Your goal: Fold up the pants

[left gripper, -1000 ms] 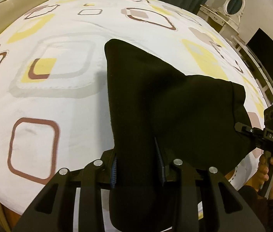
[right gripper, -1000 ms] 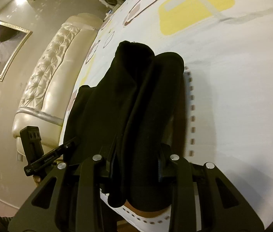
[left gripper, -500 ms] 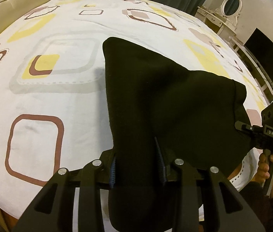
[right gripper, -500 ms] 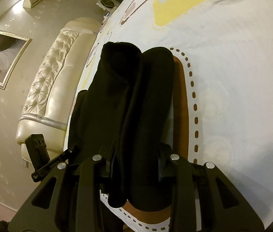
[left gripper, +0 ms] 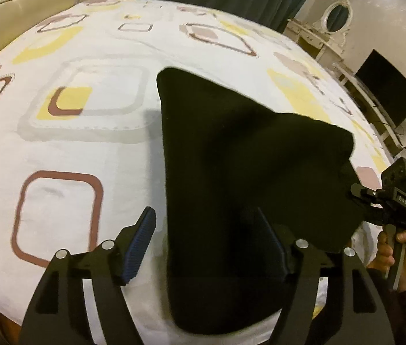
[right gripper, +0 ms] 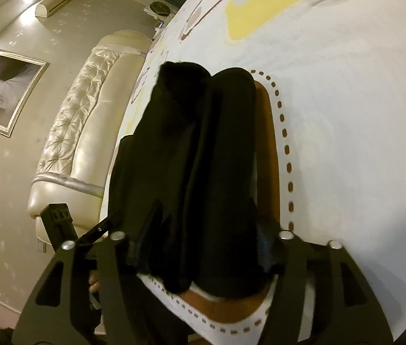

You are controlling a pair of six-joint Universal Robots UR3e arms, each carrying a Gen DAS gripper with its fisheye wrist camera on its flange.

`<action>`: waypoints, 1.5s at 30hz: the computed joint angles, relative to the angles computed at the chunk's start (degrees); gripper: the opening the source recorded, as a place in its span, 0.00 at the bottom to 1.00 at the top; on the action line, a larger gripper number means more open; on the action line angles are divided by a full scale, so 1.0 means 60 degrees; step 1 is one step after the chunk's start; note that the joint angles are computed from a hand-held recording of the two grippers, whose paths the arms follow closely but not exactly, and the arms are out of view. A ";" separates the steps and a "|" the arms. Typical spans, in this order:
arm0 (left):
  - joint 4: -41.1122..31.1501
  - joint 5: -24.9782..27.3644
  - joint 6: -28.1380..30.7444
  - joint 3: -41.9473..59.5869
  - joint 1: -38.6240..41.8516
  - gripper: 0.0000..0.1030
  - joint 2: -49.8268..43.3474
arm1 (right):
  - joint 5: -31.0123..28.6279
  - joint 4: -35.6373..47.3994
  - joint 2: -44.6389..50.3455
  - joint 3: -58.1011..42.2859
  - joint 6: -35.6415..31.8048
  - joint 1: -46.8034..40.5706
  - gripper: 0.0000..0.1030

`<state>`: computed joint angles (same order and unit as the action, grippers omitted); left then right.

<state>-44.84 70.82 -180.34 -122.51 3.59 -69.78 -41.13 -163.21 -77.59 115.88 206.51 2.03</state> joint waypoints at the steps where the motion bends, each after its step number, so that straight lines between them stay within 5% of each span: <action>1: -0.0122 -0.0178 0.0215 -0.0129 0.0214 0.70 0.0336 | -0.0059 0.0215 -0.0213 0.0053 -0.0123 -0.0049 0.65; 5: -0.0432 -0.1045 0.1103 -0.0195 0.1347 0.75 0.0828 | -0.0075 0.0724 -0.0671 -0.0204 -0.0443 -0.0480 0.72; 12: 0.0755 -0.1482 0.0676 0.1648 0.1256 0.75 -0.2464 | -0.0416 0.0935 0.1464 -0.2921 0.0054 -0.0357 0.75; 20: 0.0590 -0.1989 0.0715 0.3219 0.1030 0.74 -0.4675 | -0.0361 0.0763 0.3574 -0.4950 0.0770 0.0140 0.76; 22: 0.0225 -0.2135 0.1021 0.3467 0.0985 0.52 -0.4998 | -0.0477 0.1098 0.3682 -0.5237 0.0420 0.0279 0.55; 25: 0.0429 -0.2066 0.1074 0.3366 0.0889 0.40 -0.5054 | -0.0519 0.1675 0.3852 -0.5586 0.0042 0.0381 0.38; 36: 0.0812 -0.0686 0.0960 0.4079 0.0187 0.23 -0.5138 | -0.0849 0.0816 0.3475 -0.5408 -0.0126 0.0503 0.30; 45: 0.0015 -0.0028 0.0812 0.7618 -0.0026 0.23 -0.7339 | -0.1012 0.1801 0.5595 -0.9348 0.0230 0.0581 0.30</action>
<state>-44.74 70.66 -175.46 -76.80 3.44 -113.82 -47.20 -152.40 -44.02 59.79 207.89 5.52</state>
